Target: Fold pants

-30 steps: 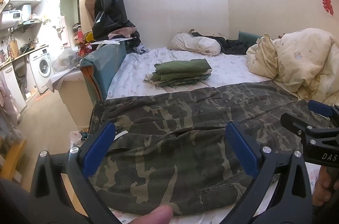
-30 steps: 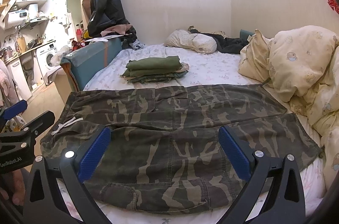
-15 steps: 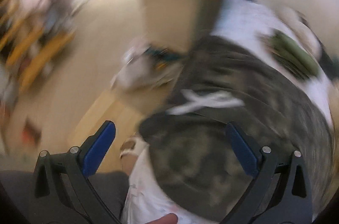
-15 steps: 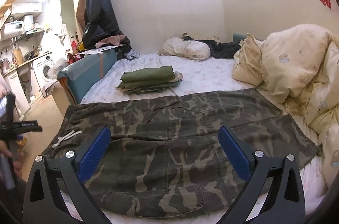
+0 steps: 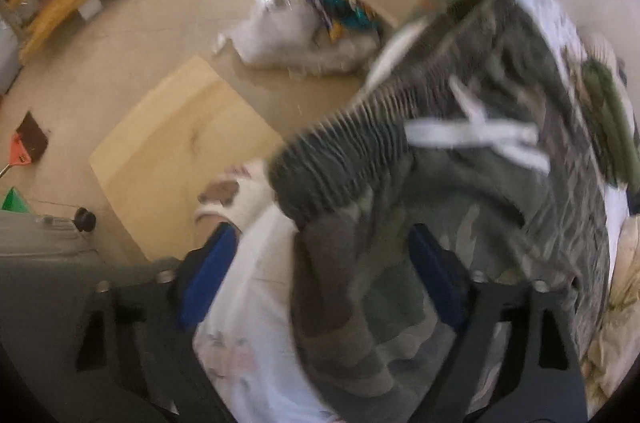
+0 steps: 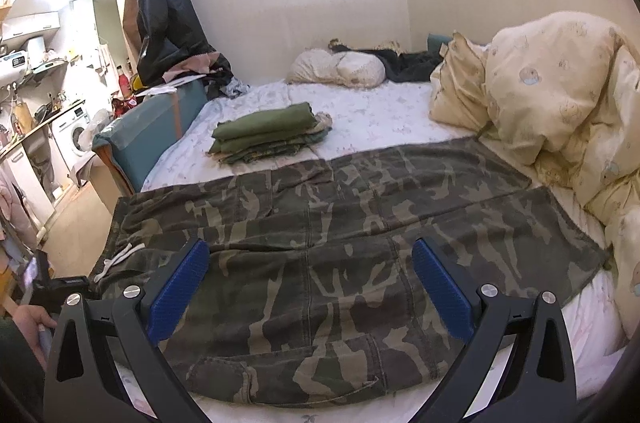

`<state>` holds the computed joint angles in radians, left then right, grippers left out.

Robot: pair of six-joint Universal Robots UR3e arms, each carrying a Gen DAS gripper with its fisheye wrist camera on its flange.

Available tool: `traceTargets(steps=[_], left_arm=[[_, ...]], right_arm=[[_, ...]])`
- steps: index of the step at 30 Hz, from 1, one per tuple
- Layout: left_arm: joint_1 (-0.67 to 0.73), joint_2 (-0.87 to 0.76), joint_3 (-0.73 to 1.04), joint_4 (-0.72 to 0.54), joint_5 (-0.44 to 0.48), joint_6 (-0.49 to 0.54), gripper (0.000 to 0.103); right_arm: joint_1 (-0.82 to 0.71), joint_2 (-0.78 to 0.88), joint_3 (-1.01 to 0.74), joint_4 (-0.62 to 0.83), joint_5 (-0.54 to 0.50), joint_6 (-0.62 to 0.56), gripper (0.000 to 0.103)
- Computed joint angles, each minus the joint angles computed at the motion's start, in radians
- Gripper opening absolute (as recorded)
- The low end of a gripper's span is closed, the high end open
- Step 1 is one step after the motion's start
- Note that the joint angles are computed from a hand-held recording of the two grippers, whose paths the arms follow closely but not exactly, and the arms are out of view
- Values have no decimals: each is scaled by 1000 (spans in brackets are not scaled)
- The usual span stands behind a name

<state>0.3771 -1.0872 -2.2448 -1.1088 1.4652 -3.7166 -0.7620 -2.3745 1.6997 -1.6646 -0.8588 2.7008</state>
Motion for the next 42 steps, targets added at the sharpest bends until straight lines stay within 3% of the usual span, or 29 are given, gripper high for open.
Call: traceTargets(steps=[1, 2, 3, 4, 5, 8, 10, 13, 16, 19, 23, 26, 29, 33, 34, 36, 38, 42], left_arm=[[34, -5, -14, 5, -61, 16, 56], [56, -11, -27, 38, -97, 20, 51], [53, -19, -20, 42, -101, 14, 41], [29, -35, 2, 45, -83, 7, 22], [-22, -61, 46, 35, -31, -4, 12], [-165, -122, 147, 43, 108, -51, 11], [-193, -115, 196, 28, 120, -40, 10], [-199, -118, 293, -47, 113, 0, 10], [-188, -219, 508, -283, 89, 105, 10], [-245, -276, 592, -315, 162, 148, 9], [-241, -258, 551, -267, 113, 107, 9], [-203, -225, 522, -246, 58, 108, 9], [-168, -196, 510, -254, 29, 119, 9], [-144, -179, 496, -263, 14, 139, 9], [-136, -174, 492, -268, 6, 146, 9], [-129, -167, 488, -275, 1, 151, 9], [-131, -164, 488, -278, 3, 158, 9], [-141, -167, 489, -288, 27, 184, 9]], right_arm=[[17, 11, 5, -21, -17, 13, 103], [39, 24, 12, -52, -40, 32, 103], [49, 29, 15, -66, -52, 43, 103], [35, 24, 17, -62, -46, 44, 103], [24, 21, 16, -53, -40, 41, 103], [23, 35, 12, -44, -53, 44, 103], [26, 53, 4, -24, -56, 50, 103], [2, 111, -52, 146, 6, -14, 103], [73, 185, -68, 214, -30, -21, 103], [156, 290, -76, 350, -75, -6, 103], [147, 325, 38, 532, -74, 49, 103], [122, 311, 194, 467, -145, 159, 100], [-21, 300, 247, 416, -125, 206, 97], [-137, 321, 281, 105, -203, 399, 97], [-208, 338, 311, 50, -181, 436, 97], [-247, 383, 295, -29, -179, 497, 97], [-234, 474, 208, -140, -270, 579, 97], [-304, 618, 85, -208, -311, 661, 97]])
